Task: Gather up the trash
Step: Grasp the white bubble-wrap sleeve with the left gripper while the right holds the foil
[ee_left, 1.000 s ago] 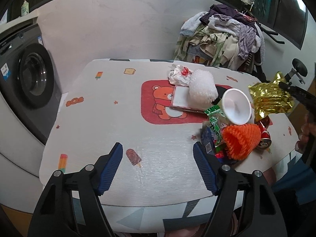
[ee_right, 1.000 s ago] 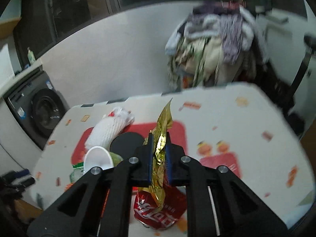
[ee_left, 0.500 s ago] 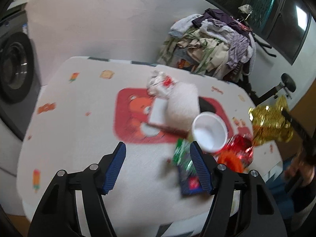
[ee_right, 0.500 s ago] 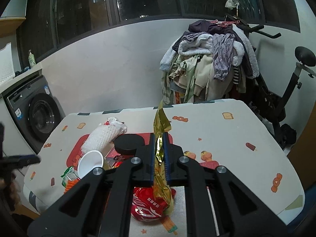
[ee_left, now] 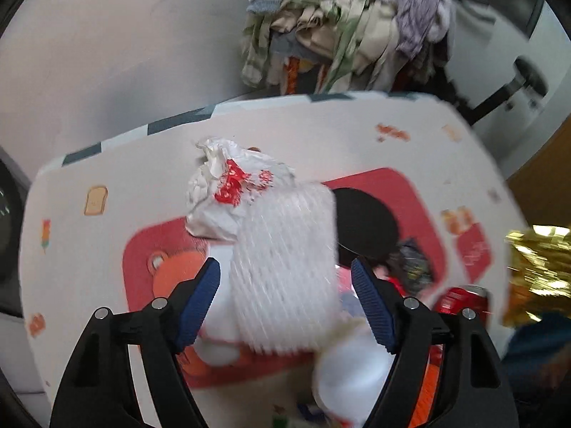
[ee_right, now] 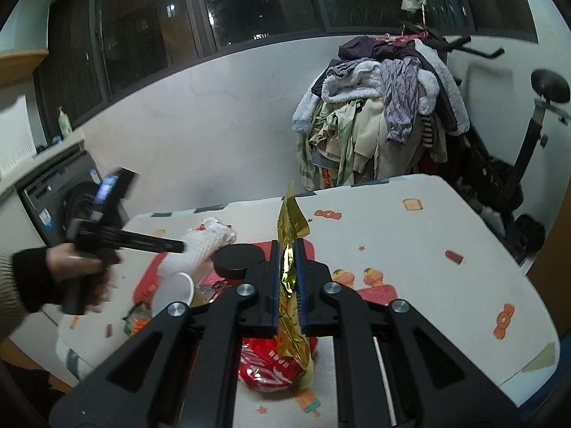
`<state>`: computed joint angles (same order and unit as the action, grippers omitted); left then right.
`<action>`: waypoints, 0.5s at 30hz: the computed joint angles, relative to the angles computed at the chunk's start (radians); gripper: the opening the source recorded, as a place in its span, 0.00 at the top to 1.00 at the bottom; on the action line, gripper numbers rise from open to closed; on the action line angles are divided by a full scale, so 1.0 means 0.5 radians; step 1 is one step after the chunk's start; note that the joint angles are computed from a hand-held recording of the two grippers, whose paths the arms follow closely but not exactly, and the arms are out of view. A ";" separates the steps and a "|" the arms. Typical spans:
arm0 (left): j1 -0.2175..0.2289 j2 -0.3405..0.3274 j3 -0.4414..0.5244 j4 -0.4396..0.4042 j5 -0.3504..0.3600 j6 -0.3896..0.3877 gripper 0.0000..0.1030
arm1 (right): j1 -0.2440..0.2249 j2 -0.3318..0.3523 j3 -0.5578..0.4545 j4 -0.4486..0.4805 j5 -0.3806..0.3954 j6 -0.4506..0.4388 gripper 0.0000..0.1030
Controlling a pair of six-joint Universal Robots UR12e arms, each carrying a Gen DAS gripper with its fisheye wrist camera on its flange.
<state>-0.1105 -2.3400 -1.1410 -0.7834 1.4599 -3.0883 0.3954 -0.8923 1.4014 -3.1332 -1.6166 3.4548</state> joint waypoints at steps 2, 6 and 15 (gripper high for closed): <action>-0.009 -0.052 0.078 -0.093 0.049 -0.024 0.29 | -0.002 -0.011 0.012 -0.007 0.008 -0.001 0.89; 0.005 -0.042 0.033 -0.057 0.016 -0.033 0.67 | 0.002 -0.028 0.036 -0.023 0.005 -0.027 0.89; 0.048 0.235 -0.311 0.361 0.020 -0.045 0.79 | 0.022 -0.078 0.087 -0.103 0.037 -0.013 0.89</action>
<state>-0.0867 -2.2222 -1.2965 -0.6027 1.4702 -3.1108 0.4065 -0.9313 1.4446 -3.1845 -1.5981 3.4482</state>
